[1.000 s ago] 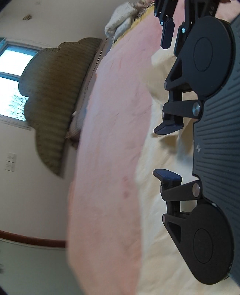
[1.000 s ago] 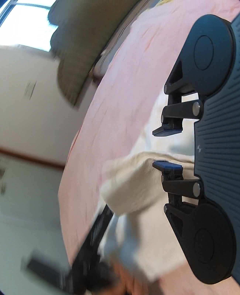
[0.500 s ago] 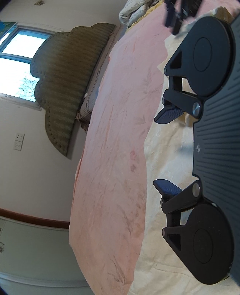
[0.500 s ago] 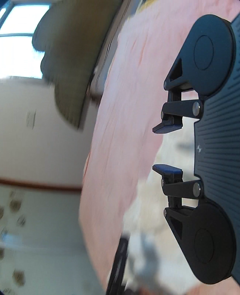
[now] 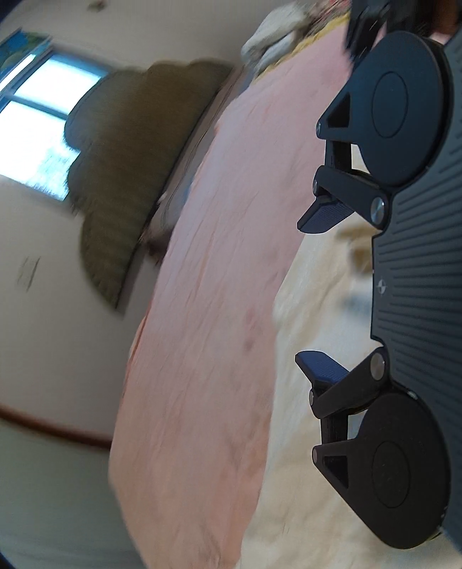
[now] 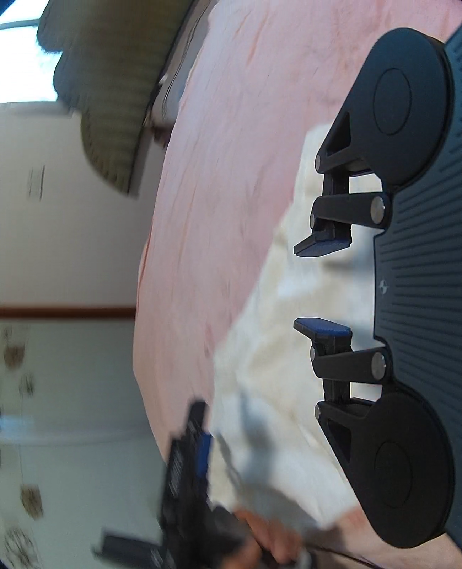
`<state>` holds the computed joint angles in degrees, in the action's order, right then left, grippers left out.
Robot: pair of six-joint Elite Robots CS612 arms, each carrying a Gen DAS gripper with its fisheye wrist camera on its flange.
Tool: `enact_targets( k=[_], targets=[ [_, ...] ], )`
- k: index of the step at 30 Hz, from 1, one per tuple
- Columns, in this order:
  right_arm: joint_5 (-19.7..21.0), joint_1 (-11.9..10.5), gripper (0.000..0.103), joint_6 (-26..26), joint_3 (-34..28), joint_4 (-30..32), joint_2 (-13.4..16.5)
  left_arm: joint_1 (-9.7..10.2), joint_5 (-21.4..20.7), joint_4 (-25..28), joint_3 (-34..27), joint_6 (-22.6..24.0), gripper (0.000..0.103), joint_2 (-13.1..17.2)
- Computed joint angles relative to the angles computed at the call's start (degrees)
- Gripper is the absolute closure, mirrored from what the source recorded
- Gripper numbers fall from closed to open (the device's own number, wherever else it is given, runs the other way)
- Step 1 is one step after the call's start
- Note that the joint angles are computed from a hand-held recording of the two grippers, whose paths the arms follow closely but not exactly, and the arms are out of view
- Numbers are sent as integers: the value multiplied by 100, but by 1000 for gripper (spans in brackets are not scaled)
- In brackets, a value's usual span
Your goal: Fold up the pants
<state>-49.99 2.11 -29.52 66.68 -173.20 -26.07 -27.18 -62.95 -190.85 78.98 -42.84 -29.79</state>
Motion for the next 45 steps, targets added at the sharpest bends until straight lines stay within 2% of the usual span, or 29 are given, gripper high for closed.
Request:
enact_targets(
  k=[2, 3, 5, 7, 8, 9, 11, 12, 14, 16, 19, 20, 22, 25, 27, 28, 30, 31, 32, 33, 35, 37, 39, 41, 43, 45],
  targets=[
    [38, 12, 65, 74, -415, 644, 182, 43, -733, -35, -151, 354, 27, 67],
    [-92, 47, 63, 2, -597, 959, 255, 68, -1095, 66, -298, 546, 27, 139],
    [-717, 140, 58, -60, -914, 1346, 404, 84, -1411, 322, -581, 810, 25, 281],
    [-827, 179, 56, 179, -949, 1151, 459, 62, -1089, 948, -883, 964, 22, 408],
    [-935, 187, 48, 292, -785, 793, 393, 54, -858, 1359, -1024, 915, 24, 455],
    [-1047, 184, 35, 342, -543, 343, 289, 63, -680, 1585, -1113, 836, 23, 507],
    [-993, 140, 28, 245, -148, -228, 126, 105, -727, 1443, -1076, 737, 22, 524],
    [-904, 106, 28, 177, 12, -352, 57, 97, -659, 1363, -1013, 701, 22, 495],
    [-847, 33, 28, 98, 304, -462, -63, 34, -289, 1266, -901, 848, 20, 451],
    [-1040, -35, 27, 62, 597, -568, -172, -1, 14, 1217, -818, 1020, 13, 426],
    [-1695, -96, 25, 12, 998, -903, -262, -55, 201, 1070, -623, 947, 14, 306],
    [-1789, -130, 23, 138, 1123, -1141, -284, -96, 369, 985, -574, 950, 14, 285],
    [-1715, -231, 23, 611, 1330, -1612, -324, -197, 664, 726, -506, 1216, 14, 258],
    [-1660, -280, 23, 901, 1476, -2328, -328, -279, 563, 435, -466, 1561, 11, 234],
    [-1518, -276, 23, 729, 1447, -2440, -289, -299, 365, 470, -501, 1584, 6, 251],
    [-1533, -249, 23, 538, 1410, -2260, -285, -312, 321, 581, -540, 1572, 5, 277],
    [-1959, -139, 21, 201, 1299, -1833, -232, -337, 357, 1063, -651, 1505, 5, 325],
    [-2088, -108, 19, 157, 1245, -1849, -164, -340, 370, 1338, -712, 1466, 5, 354],
    [-2113, -108, 13, 332, 1218, -2034, -98, -340, 371, 1551, -764, 1443, 5, 382],
    [-2179, -108, 12, 553, 1214, -2094, -81, -334, 379, 1646, -804, 1449, 4, 422],
    [-2295, -112, 12, 800, 1220, -2198, -80, -353, 493, 1478, -795, 1476, 2, 472],
    [-2498, -83, 12, 812, 1264, -2545, -75, -358, 561, 1461, -780, 1479, 0, 481],
    [-2437, -79, 12, 775, 1308, -2873, -73, -356, 574, 1370, -752, 1460, 0, 497],
    [-2264, -80, 12, 599, 1324, -2769, -94, -355, 586, 1313, -741, 1457, 0, 507],
    [-2412, -42, 12, 353, 1262, -2438, -60, -358, 589, 1277, -731, 1464, 0, 506],
    [-2330, -65, 6, 579, 1249, -2541, 14, -357, 594, 1230, -730, 1461, 0, 517]
  ],
)
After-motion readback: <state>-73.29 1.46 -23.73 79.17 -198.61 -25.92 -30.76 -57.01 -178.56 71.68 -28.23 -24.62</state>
